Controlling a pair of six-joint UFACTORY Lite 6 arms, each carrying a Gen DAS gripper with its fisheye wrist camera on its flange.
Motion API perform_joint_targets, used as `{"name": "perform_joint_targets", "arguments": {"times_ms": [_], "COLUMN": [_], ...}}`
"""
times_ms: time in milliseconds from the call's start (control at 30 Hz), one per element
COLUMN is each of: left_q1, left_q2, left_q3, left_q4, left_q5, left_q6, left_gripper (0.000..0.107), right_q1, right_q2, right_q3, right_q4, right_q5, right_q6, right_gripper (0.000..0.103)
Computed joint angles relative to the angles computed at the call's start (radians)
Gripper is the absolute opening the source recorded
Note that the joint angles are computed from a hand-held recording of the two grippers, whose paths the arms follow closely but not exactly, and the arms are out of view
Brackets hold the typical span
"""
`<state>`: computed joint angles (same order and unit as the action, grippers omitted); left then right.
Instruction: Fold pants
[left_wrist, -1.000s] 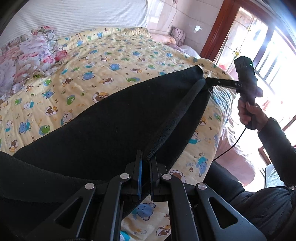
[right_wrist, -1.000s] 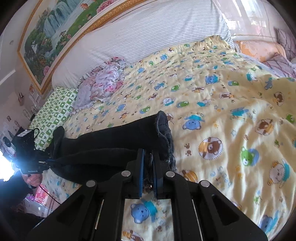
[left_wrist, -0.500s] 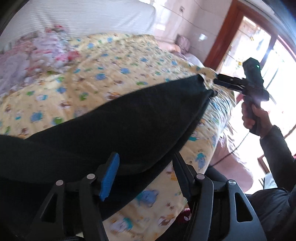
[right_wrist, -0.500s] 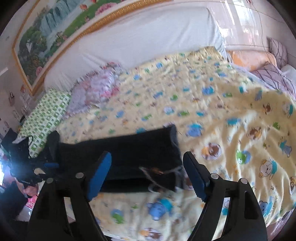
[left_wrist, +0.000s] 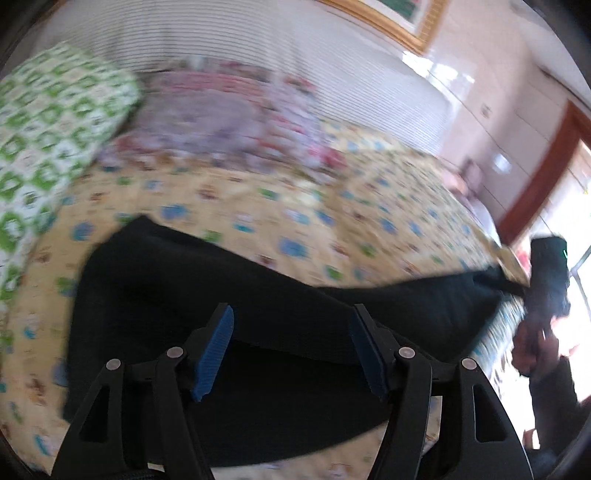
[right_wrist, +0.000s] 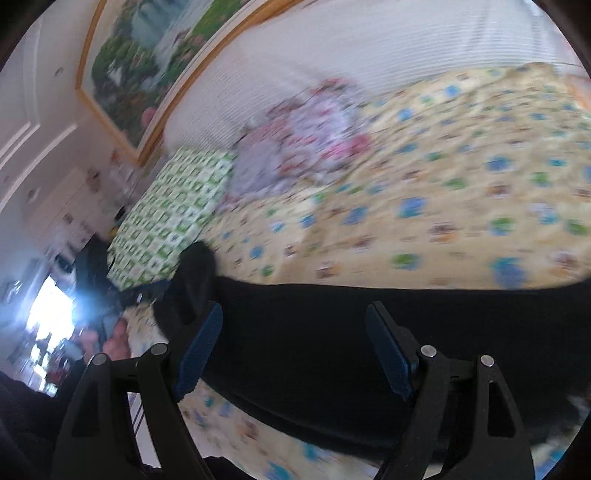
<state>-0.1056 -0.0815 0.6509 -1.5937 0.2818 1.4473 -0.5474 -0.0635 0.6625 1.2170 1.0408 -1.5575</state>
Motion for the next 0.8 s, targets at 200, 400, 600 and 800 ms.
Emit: {"name": "perform_joint_targets", "arguments": {"times_ms": [200, 400, 600, 800], "left_q1": [0.237, 0.353, 0.36, 0.355], "left_q2": [0.166, 0.4, 0.695, 0.985], "left_q3": [0.176, 0.455, 0.817, 1.193], "left_q4": [0.211, 0.44, 0.72, 0.901], "left_q5": [0.143, 0.255, 0.361, 0.53], "left_q6": [-0.111, -0.248, -0.481, -0.658], "left_gripper": [0.069, 0.073, 0.074, 0.074], "right_q1": [0.301, 0.488, 0.594, 0.671], "right_q2": [0.1, 0.232, 0.39, 0.5], "right_q3": [0.067, 0.178, 0.312, 0.416], "right_q4": [0.087, 0.117, 0.1, 0.079], "right_q5": [-0.073, -0.115, -0.128, -0.118], "right_q6": [0.064, 0.134, 0.212, 0.268], "right_gripper": [0.08, 0.08, 0.08, 0.08]}}
